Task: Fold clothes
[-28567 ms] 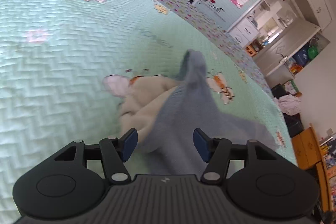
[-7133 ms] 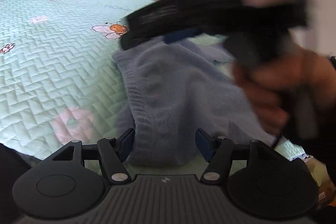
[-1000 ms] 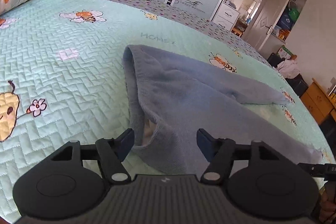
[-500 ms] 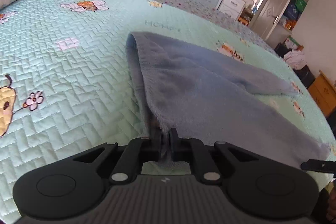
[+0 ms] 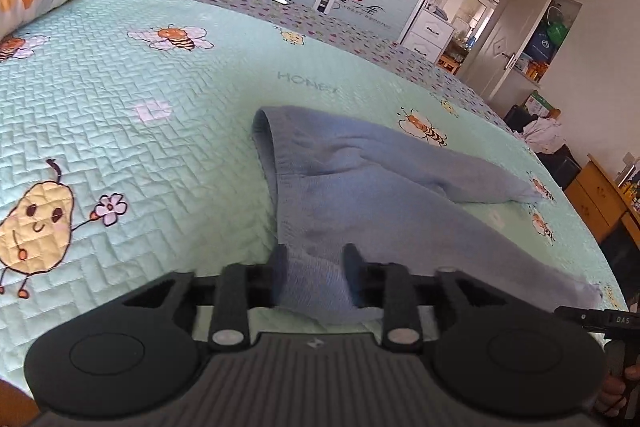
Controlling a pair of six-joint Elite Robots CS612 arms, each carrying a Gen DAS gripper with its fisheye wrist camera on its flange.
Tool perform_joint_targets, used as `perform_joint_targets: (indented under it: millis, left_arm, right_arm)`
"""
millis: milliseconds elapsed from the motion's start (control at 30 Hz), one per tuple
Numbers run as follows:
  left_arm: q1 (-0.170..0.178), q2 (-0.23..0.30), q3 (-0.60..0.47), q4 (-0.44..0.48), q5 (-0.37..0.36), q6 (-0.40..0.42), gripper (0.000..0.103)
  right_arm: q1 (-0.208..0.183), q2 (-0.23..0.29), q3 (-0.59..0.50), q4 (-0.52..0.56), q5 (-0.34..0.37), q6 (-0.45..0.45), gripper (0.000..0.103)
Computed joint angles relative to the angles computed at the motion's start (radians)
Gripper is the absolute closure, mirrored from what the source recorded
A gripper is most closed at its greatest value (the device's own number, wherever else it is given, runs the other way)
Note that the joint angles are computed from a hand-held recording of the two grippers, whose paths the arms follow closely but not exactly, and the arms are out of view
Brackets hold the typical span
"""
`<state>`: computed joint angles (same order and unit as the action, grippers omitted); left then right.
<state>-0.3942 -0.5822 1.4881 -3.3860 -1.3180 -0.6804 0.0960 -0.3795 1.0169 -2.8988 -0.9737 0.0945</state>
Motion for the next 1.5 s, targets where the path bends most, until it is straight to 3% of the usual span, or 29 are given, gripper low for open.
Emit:
perform_joint_targets:
  millis: [100, 200, 267, 300, 333, 400, 533, 633, 733, 833, 900, 967, 1000, 1033, 1100, 1333, 1500]
  left_arm:
    - [0.016, 0.019, -0.034, 0.04, -0.025, -0.035, 0.033]
    - [0.031, 0.035, -0.045, 0.017, -0.096, -0.077, 0.033]
    - [0.033, 0.047, -0.054, 0.0, -0.138, -0.081, 0.042]
    - [0.03, 0.049, -0.059, 0.009, -0.142, -0.074, 0.057]
    - [0.024, 0.049, -0.064, 0.025, -0.131, -0.064, 0.081]
    - [0.013, 0.052, -0.071, 0.051, -0.119, -0.051, 0.097]
    - [-0.005, 0.043, -0.056, 0.064, -0.066, -0.035, 0.099]
    - [-0.008, 0.007, -0.005, 0.0, -0.001, -0.061, 0.1]
    - [-0.004, -0.033, 0.041, -0.082, 0.02, -0.057, 0.103]
    - [-0.005, -0.07, 0.075, -0.141, 0.036, -0.028, 0.103]
    - [-0.012, -0.077, 0.077, -0.121, 0.03, -0.004, 0.103]
    - [-0.023, -0.072, 0.068, -0.045, 0.07, -0.001, 0.101]
    - [-0.02, -0.062, 0.063, -0.025, 0.059, -0.019, 0.089]
    - [-0.008, -0.045, 0.058, -0.032, 0.018, -0.057, 0.067]
    - [0.008, -0.014, 0.045, -0.047, -0.029, -0.127, 0.04]
    - [0.036, 0.052, -0.028, -0.076, -0.158, -0.174, 0.039]
    - [0.046, 0.077, -0.072, -0.057, -0.2, -0.213, 0.039]
  right_arm:
    - [-0.002, -0.004, 0.008, -0.02, -0.011, 0.008, 0.021]
    - [-0.005, 0.0, 0.003, -0.012, -0.016, 0.03, 0.021]
    - [-0.005, 0.004, -0.003, 0.002, -0.015, 0.035, 0.021]
    - [-0.004, 0.006, -0.005, 0.008, -0.014, 0.033, 0.021]
    - [-0.003, 0.007, -0.007, 0.014, -0.013, 0.031, 0.021]
    - [-0.002, 0.008, -0.01, 0.022, -0.012, 0.023, 0.021]
    - [-0.002, 0.008, -0.01, 0.025, -0.015, 0.015, 0.021]
    - [-0.005, 0.009, -0.01, 0.015, -0.017, 0.033, 0.021]
    - [-0.006, 0.01, -0.01, 0.004, -0.018, 0.049, 0.021]
    - [-0.006, 0.011, -0.01, 0.001, -0.013, 0.05, 0.021]
    - [-0.006, 0.011, -0.009, 0.0, -0.008, 0.047, 0.021]
    - [-0.005, 0.009, -0.006, -0.003, -0.002, 0.045, 0.021]
    - [-0.005, 0.007, -0.002, -0.008, 0.001, 0.042, 0.021]
    - [-0.005, 0.004, 0.003, -0.013, 0.003, 0.039, 0.021]
    - [-0.005, -0.003, 0.014, -0.025, -0.001, 0.027, 0.021]
    - [-0.007, -0.002, 0.01, -0.014, -0.015, 0.044, 0.021]
    - [-0.003, 0.002, 0.0, 0.021, -0.015, 0.019, 0.021]
